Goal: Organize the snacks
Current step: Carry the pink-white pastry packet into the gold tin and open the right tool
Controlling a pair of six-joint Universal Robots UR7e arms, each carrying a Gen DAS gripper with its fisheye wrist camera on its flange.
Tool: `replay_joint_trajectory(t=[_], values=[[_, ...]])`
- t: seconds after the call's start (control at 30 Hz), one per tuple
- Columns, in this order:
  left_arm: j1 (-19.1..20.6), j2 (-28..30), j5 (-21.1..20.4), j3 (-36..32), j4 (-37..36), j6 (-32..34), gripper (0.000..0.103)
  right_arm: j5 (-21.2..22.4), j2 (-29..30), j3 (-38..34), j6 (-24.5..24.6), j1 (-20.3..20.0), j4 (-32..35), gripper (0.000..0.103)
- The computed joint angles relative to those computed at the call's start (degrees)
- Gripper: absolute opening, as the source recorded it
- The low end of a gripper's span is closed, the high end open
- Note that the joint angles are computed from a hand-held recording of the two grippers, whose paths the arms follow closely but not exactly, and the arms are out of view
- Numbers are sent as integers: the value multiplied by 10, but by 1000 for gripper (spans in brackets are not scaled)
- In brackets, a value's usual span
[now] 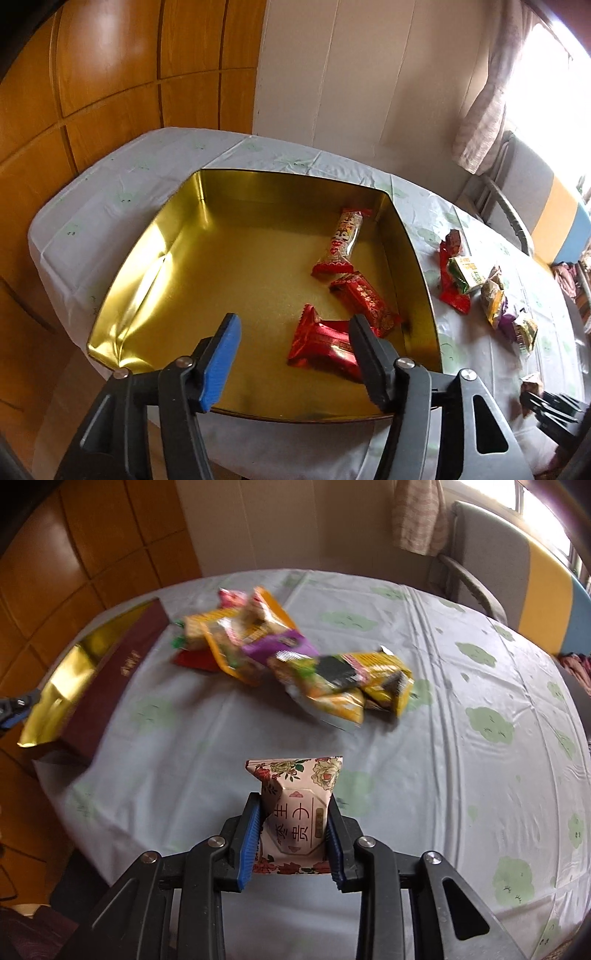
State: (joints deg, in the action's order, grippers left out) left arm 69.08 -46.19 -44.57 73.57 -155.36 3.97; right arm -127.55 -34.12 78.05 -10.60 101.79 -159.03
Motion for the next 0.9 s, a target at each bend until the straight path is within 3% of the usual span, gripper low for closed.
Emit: replay_joint_trajectory(t=[0.23,0.57,0.73,0.9], values=[[1,-9,7,13,-15,1,62,58,30,-64,-44,22,39,32],[7,-22,19,27,-27,-9,62,157,142,-259,-124,60,163,32],[11,-30,29,32,-49,-16,62,171,214,-382,-143,73,240,32],[17,-35,33,34,-42,-27,62,154,308,-539,-139,76,353,33]])
